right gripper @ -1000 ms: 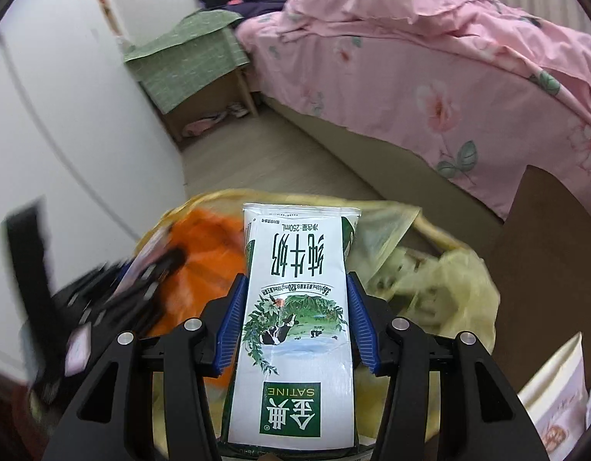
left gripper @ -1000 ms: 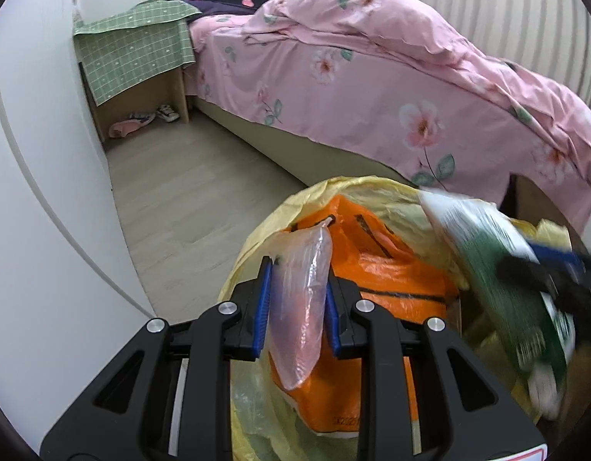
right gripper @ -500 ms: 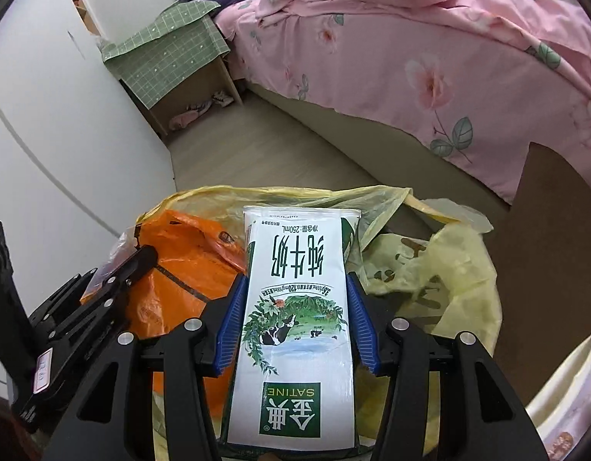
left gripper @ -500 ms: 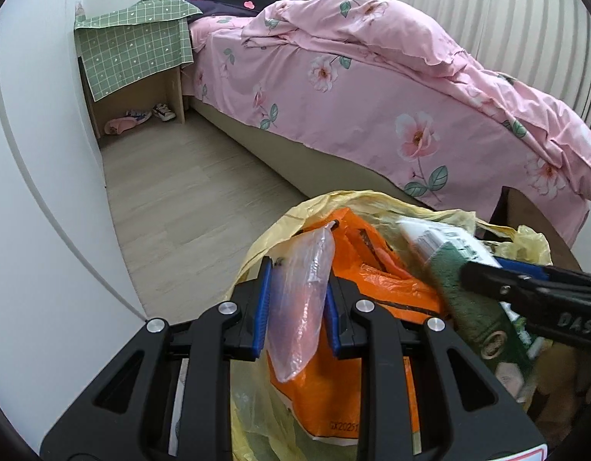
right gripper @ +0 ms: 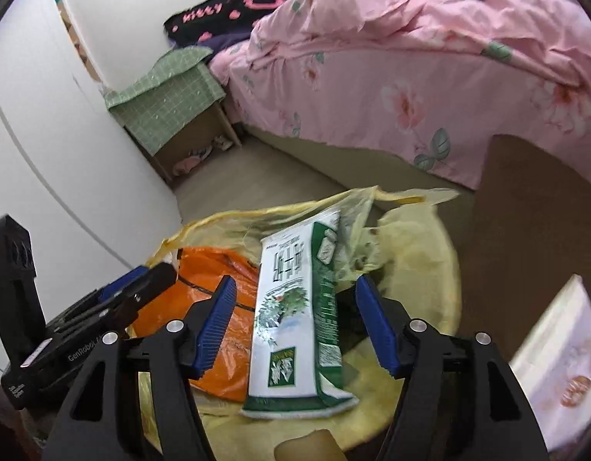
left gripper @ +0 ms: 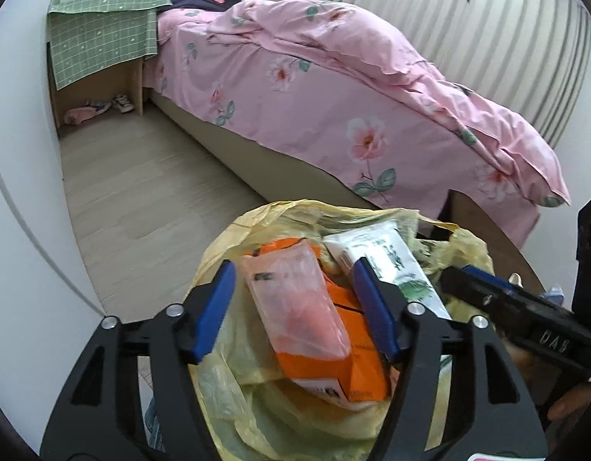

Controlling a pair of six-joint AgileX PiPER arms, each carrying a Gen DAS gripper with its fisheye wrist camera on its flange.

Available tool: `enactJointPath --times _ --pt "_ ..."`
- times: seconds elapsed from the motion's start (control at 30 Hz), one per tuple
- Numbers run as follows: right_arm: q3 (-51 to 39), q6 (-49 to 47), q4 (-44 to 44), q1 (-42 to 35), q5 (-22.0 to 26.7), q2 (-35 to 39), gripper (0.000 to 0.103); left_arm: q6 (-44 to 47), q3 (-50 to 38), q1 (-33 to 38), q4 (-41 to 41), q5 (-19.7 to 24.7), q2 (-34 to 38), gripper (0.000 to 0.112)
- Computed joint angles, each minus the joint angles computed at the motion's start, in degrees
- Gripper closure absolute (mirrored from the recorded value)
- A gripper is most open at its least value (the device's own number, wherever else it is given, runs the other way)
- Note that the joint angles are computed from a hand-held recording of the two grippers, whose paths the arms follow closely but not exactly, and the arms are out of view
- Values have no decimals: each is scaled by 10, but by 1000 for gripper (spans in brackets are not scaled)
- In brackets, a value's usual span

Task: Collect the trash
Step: 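Move both grippers back over the pile of snack wrappers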

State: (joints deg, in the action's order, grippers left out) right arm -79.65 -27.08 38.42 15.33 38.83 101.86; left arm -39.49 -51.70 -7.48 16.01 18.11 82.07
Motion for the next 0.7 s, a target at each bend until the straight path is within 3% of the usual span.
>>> enactJointPath --times 0.3,0.4,0.47,0.6,0.7 --pt "118 -51 -32 -50 -58 -153 36 11 5 -39 -11 31 -43 48" --pt "163 -117 -3 -97 -55 -208 35 -64 -11 -96 64 57 -48 48" --pt "176 -118 -34 -124 -32 -235 35 -117 -36 -155 118 91 -41 48" --pt "242 -106 -109 -177 -72 -312 35 -154 -78 -246 162 128 -20 48" --pt "274 -170 -75 -257 -71 -340 35 -153 -124 -310 172 156 18 48"
